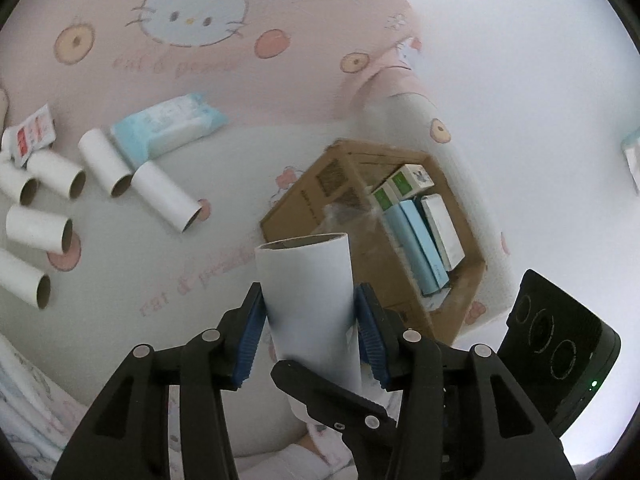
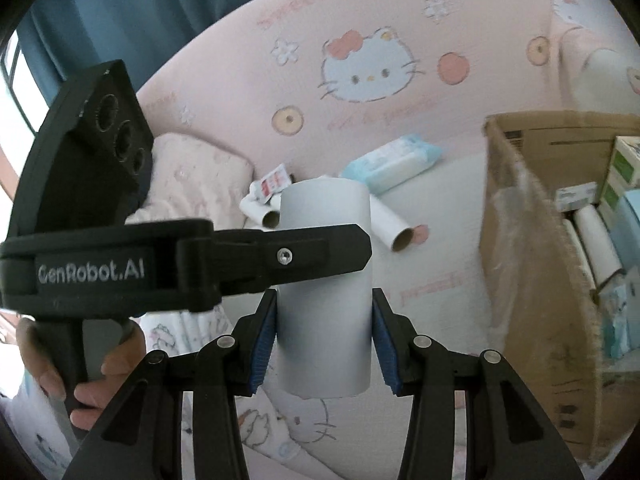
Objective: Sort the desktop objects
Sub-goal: 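Lift the white tube with the right gripper and carry it to the cardboard box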
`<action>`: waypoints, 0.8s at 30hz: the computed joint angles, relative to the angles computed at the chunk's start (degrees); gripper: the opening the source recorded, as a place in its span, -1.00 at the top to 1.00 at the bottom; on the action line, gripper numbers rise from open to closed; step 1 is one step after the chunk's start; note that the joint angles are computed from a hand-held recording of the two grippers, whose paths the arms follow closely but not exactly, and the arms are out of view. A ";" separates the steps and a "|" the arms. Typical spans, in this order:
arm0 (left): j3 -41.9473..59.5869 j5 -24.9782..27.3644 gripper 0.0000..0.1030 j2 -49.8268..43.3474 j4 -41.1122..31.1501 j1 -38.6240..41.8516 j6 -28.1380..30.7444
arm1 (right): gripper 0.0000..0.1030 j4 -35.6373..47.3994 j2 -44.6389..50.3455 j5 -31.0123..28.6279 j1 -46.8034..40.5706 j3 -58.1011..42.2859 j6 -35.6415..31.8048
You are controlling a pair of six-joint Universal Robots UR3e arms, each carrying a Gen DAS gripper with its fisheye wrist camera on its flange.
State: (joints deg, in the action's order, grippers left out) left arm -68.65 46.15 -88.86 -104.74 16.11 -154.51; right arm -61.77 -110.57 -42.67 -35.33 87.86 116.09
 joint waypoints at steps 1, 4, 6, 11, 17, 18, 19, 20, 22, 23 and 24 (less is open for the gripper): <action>0.90 0.28 0.03 -0.36 0.40 -0.91 -0.86 | 0.18 0.84 0.04 0.31 -0.99 -0.43 -0.94; 5.13 1.76 0.03 -2.41 1.67 -4.59 -3.42 | 0.18 2.70 0.72 0.50 -3.68 -2.84 -2.08; 8.93 2.69 0.03 -4.52 2.49 -7.30 -4.75 | 0.17 5.09 1.87 1.28 -5.52 -5.04 -3.42; 18.14 4.20 0.03 -10.92 3.61 -13.62 -8.91 | 0.17 6.94 4.49 2.42 -9.29 -9.31 -4.45; 26.45 5.81 0.07 -16.72 4.10 -19.13 -11.19 | 0.17 4.10 7.15 1.16 -12.63 -10.77 -1.92; 29.13 5.80 0.10 -18.55 3.08 -20.11 -11.30 | 0.17 5.20 8.46 0.96 -13.24 -12.16 -2.17; 31.41 5.48 0.10 -20.06 1.78 -20.54 -11.18 | 0.17 6.61 9.65 1.19 -14.02 -13.56 -2.95; 34.12 4.92 0.10 -21.91 0.57 -21.22 -11.47 | 0.17 7.73 10.02 1.57 -14.92 -14.10 -3.89; 38.06 4.02 0.10 -24.76 -0.70 -22.20 -12.61 | 0.17 7.14 11.08 1.72 -16.01 -15.41 -3.35; 40.91 3.32 0.10 -26.71 -1.80 -22.64 -13.43 | 0.17 6.88 11.53 1.90 -16.42 -15.83 -3.33; 43.39 2.80 0.10 -28.40 -2.65 -23.03 -14.28 | 0.17 6.84 12.31 2.19 -16.90 -16.60 -3.34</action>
